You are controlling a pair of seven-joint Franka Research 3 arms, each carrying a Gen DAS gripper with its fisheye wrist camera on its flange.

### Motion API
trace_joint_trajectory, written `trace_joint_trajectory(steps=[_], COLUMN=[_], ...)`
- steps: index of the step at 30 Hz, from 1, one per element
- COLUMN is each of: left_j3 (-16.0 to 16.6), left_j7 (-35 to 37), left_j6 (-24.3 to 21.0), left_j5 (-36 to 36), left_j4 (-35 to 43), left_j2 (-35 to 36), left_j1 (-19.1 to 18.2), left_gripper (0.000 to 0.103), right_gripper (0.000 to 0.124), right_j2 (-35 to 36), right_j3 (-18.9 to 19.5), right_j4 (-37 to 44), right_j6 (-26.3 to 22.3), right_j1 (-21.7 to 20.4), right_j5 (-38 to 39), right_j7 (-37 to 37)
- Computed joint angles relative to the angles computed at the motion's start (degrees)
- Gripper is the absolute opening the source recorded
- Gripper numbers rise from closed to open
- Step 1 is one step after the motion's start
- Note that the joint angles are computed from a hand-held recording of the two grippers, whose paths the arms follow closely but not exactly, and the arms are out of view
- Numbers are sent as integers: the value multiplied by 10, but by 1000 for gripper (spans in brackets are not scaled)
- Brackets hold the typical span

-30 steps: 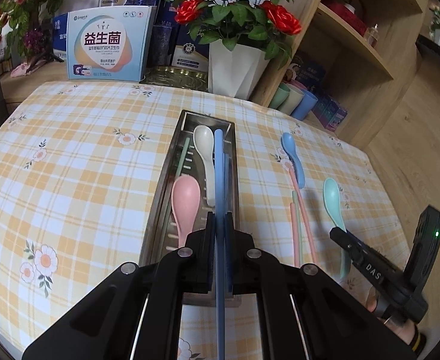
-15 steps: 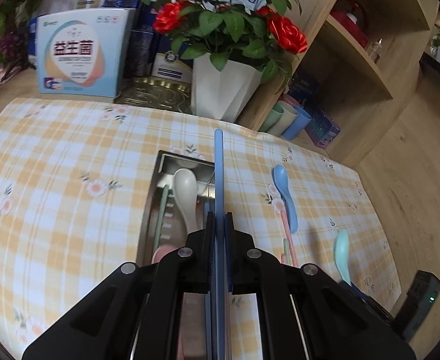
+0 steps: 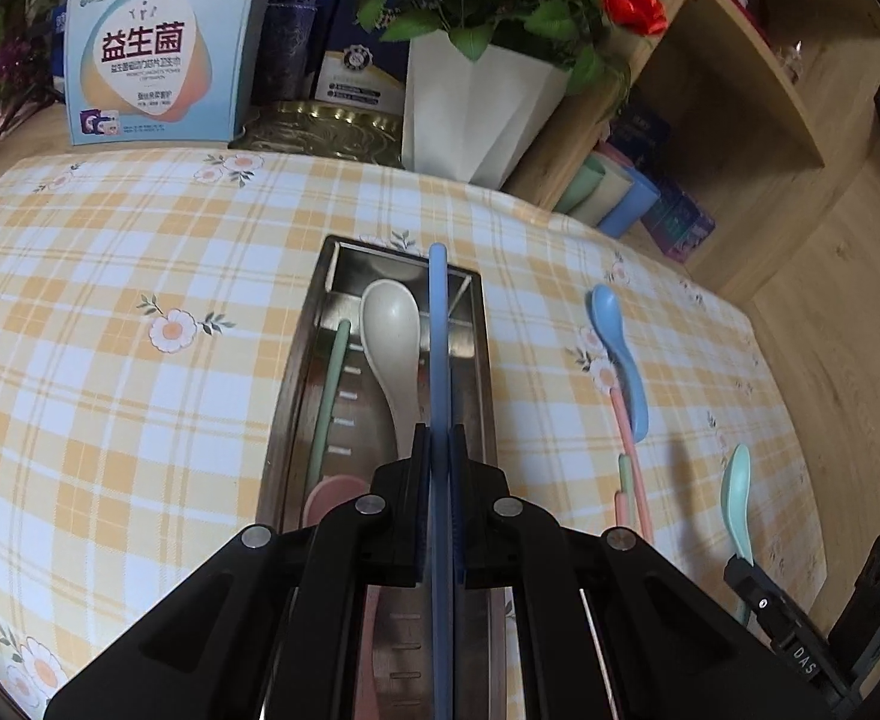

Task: Organize utensils
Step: 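Carry the blue chopstick into the steel basket while the right tool holds the teal spoon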

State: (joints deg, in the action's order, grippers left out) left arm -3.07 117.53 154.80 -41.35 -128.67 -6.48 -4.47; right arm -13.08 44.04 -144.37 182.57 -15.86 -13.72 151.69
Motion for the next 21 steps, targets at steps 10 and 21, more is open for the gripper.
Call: trace_joint_trajectory(steps=[10, 21], left_j3=[-9, -13], left_j7=[-18, -50], left_j6=[-30, -40], left_j5=[49, 98], left_j4=[3, 7], left_j2=[10, 14], left_j1=[5, 9], left_gripper=[6, 6], right_gripper=[14, 14], right_j2=[5, -1], right_j3=[-23, -32], right_j4=[0, -1], right_j6=[-6, -6], right_j1=[23, 30], right_j5=[-7, -18], right_j7=[10, 19])
